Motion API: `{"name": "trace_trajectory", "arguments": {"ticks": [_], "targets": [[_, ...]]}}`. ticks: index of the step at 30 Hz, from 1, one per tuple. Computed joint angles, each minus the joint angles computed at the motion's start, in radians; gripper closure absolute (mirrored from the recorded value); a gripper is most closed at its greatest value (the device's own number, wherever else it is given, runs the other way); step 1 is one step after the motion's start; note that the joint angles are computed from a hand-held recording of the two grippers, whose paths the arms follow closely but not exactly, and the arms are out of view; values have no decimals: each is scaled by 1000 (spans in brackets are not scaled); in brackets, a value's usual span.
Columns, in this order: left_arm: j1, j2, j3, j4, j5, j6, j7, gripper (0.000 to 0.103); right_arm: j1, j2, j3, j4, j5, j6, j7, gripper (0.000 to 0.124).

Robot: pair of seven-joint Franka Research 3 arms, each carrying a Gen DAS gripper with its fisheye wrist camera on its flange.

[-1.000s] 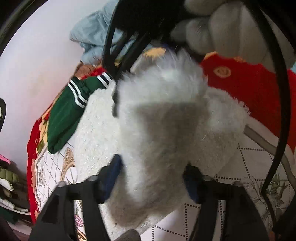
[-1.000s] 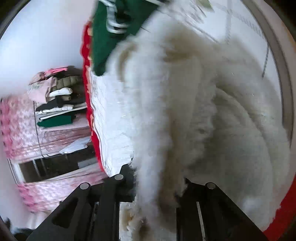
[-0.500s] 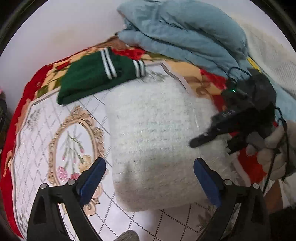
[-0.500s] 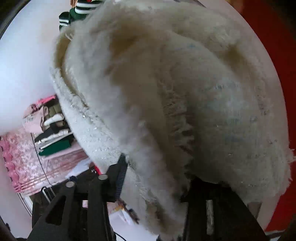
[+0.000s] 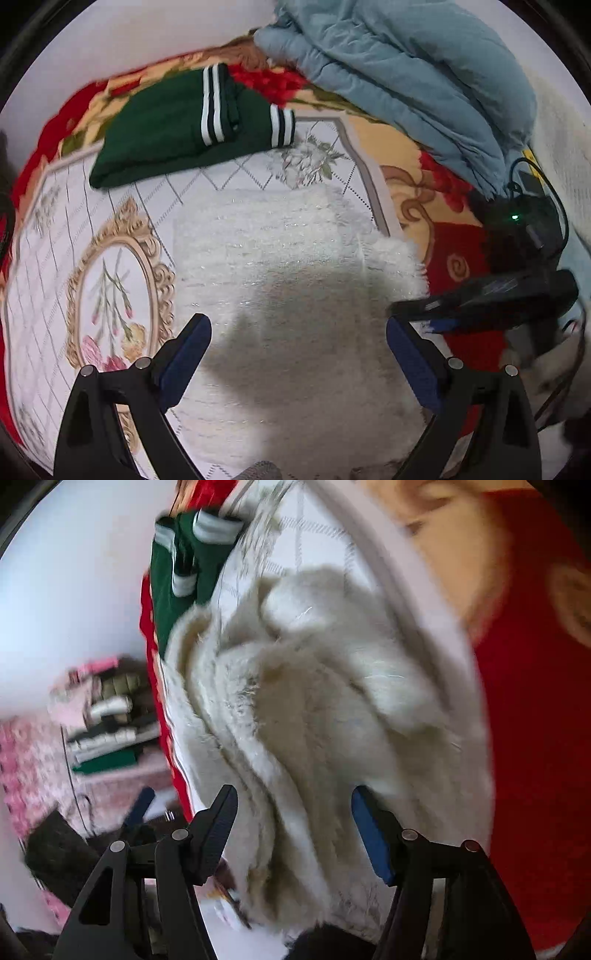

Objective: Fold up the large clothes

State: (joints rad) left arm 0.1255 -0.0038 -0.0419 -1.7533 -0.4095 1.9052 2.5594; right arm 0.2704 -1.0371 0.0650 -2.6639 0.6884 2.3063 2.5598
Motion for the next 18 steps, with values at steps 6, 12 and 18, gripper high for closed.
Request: {"name": "trace_trajectory", "arguments": {"ticks": [6, 12, 18], "targets": [[7, 36, -4, 34, 62, -41, -56, 6, -69, 130, 42, 107, -95, 163, -51, 113], [15, 59, -11, 82, 111, -36, -134, 6, -93, 207, -30, 167, -221, -160, -23, 109], [35, 72, 0, 71, 183, 65, -277, 6, -170, 96, 12, 207, -238, -153, 39, 66]]}}
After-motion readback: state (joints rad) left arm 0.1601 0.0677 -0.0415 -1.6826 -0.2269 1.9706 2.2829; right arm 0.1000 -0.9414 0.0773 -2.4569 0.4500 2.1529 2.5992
